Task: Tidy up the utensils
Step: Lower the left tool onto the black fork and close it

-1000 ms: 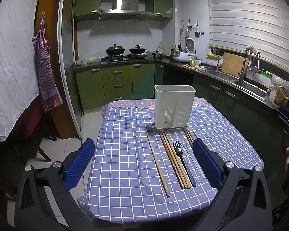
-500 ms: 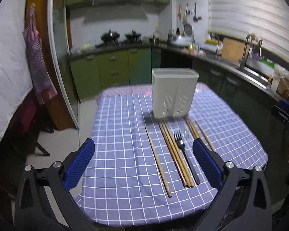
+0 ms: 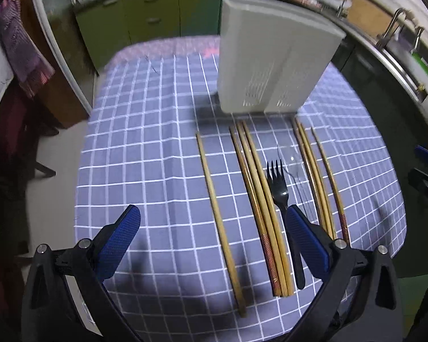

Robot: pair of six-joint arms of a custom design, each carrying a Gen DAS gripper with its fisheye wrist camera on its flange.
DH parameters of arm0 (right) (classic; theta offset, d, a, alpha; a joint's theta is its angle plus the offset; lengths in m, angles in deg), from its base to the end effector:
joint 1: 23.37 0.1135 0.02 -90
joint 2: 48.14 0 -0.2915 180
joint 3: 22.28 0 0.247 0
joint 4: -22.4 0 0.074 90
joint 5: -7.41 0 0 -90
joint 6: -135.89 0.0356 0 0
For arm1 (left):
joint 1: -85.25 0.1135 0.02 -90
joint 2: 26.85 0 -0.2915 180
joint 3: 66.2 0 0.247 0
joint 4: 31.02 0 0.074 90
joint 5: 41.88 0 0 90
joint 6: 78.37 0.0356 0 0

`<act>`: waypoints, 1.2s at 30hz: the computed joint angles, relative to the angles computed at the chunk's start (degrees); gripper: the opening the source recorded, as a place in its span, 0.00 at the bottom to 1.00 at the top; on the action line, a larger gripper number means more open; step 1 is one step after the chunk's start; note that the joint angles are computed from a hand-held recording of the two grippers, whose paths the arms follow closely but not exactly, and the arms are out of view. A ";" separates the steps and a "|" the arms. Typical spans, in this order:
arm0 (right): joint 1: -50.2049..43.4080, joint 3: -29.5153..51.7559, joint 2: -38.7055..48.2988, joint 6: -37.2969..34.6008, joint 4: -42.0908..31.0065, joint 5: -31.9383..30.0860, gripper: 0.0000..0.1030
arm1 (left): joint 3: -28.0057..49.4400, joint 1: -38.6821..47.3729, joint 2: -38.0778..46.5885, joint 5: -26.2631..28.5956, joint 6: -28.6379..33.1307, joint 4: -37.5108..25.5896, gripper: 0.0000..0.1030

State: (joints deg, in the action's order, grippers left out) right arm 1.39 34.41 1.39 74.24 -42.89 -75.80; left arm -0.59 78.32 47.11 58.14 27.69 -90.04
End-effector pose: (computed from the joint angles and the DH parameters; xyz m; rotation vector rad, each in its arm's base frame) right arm 0.1231 0.0521 0.2732 0.1248 2.5833 0.1929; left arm 0.2234 -0.0334 0.2571 0.5906 2.6639 -0.1950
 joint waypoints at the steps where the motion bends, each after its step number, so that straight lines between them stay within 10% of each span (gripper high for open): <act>1: -1.66 -0.17 1.20 -0.98 0.73 -2.20 0.81 | 0.67 -0.99 1.19 -0.10 -0.73 -0.62 0.89; 13: -15.05 -2.05 9.86 -10.82 5.52 -12.05 0.49 | 5.83 -15.03 13.01 1.87 -13.96 -7.02 0.33; 36: -18.56 -4.29 6.87 -14.74 4.64 -14.42 0.54 | 7.94 -23.56 21.36 -3.30 -23.36 -3.67 0.09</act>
